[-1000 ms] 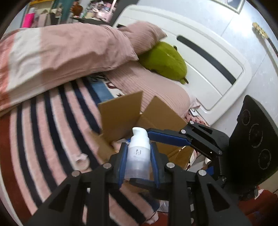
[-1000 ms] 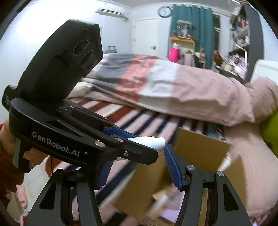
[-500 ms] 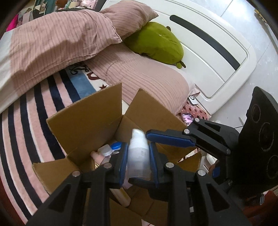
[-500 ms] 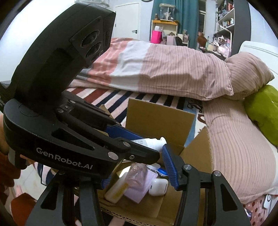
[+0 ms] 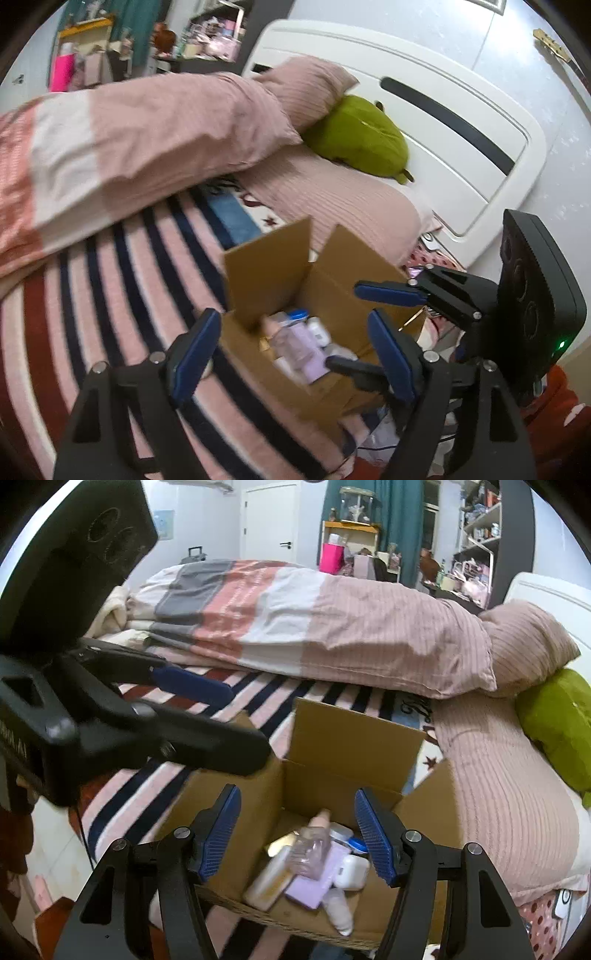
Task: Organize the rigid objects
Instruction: 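Reach the right tool to the clear tape roll and grasp it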
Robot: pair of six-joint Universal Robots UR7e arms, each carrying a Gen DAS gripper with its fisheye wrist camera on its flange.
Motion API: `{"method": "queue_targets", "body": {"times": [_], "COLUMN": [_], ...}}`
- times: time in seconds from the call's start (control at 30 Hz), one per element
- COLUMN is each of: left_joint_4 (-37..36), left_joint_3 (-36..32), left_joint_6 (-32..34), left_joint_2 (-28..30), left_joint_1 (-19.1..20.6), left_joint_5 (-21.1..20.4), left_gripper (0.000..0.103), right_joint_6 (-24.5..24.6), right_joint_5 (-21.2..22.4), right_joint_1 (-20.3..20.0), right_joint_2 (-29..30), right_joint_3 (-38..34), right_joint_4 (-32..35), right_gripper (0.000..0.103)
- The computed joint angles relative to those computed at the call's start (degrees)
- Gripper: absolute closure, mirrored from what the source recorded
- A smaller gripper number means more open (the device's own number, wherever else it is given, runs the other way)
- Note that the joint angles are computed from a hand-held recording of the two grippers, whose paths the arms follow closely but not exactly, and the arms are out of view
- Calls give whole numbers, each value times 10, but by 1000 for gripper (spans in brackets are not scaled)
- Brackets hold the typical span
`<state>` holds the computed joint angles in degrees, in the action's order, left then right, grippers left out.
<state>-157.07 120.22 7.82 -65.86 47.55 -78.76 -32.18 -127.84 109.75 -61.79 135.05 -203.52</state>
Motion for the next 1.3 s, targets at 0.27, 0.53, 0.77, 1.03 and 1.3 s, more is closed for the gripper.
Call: {"method": "queue_targets", "body": {"times": [0.27, 0.53, 0.77, 1.03, 1.3], "left_joint_4": [-23, -58, -98, -115, -110], "left_joint_3": [52, 83, 94, 89, 81], "left_joint_6": [17, 56, 95, 109, 108], "left_joint_2": [-102, -149, -129, -88, -82], "left_joint_1": [46, 128, 196, 232, 243], "left_joint_5": [48, 85, 69, 49, 38], "left_gripper": [21, 20, 20, 20, 20], "right_joint_6": [21, 69, 156, 70, 106], "right_joint_5": [11, 39, -30, -88, -58], "right_joint_1": [49, 48, -4, -50, -57], "right_joint_2": [67, 173, 244, 304, 292], "right_joint_3": [-53, -140, -182, -224, -222], "right_joint_4": [40, 132, 152, 68, 117], "right_gripper": [42, 42, 42, 52, 80]}}
